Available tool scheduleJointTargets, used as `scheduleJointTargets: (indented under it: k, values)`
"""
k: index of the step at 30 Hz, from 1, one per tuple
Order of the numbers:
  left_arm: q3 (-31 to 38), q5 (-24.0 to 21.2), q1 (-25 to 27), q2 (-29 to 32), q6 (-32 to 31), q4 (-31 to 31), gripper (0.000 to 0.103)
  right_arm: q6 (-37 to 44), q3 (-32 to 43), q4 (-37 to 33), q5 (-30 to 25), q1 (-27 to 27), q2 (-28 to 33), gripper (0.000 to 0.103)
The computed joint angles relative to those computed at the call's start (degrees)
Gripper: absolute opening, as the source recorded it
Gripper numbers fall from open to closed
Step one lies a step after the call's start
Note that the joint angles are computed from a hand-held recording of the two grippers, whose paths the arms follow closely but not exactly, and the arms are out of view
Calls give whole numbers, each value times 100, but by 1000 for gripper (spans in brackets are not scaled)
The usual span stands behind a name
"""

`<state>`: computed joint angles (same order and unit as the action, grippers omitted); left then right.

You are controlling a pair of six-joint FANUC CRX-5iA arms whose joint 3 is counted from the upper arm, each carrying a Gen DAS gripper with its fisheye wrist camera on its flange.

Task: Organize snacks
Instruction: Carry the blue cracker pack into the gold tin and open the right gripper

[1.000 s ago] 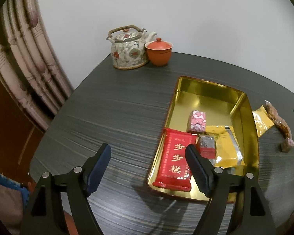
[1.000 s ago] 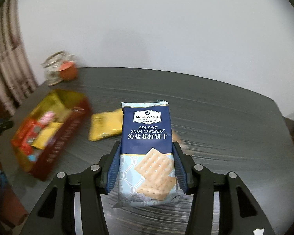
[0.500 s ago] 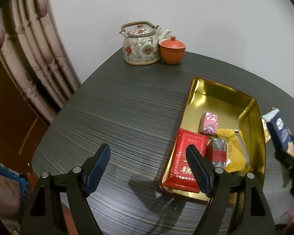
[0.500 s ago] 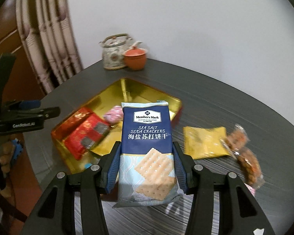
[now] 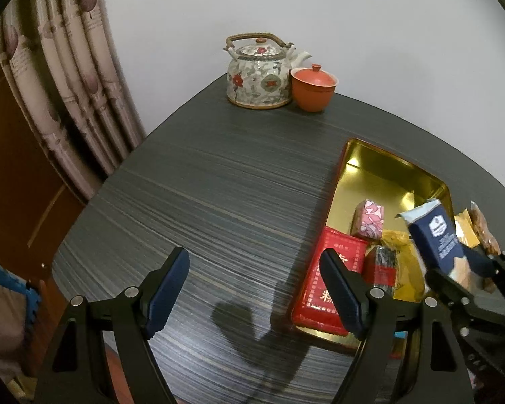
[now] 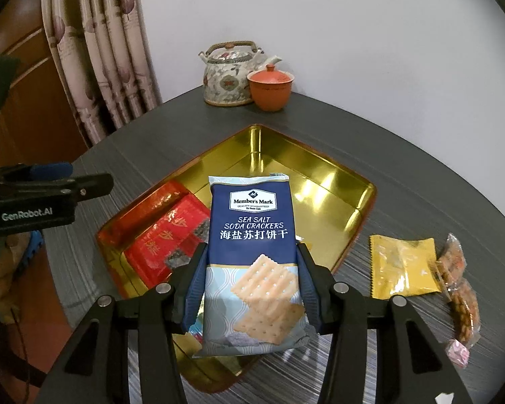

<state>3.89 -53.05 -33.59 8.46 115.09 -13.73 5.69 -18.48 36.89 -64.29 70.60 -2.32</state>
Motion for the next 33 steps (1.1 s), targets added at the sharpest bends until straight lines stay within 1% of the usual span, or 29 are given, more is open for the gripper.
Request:
scheduleJointTargets:
  k: [13,21,26,29,33]
  values:
    - [-33,2,47,-13,-70,93,80,177,193,-230,204,-190,352,47]
    - [-47,14,49,2,-160,164,81,258,145,-327,303,-210,347,47]
    - [-58,23,65,10,-163,205,81,226,126,-362,348,-206,306,50]
    - [-69,36,73,18,-161,227,81,223,106,-309,332,-163,280,54]
    - [-72,36,74,14,-159,216,81,107,23,-135,323,-107,165,65]
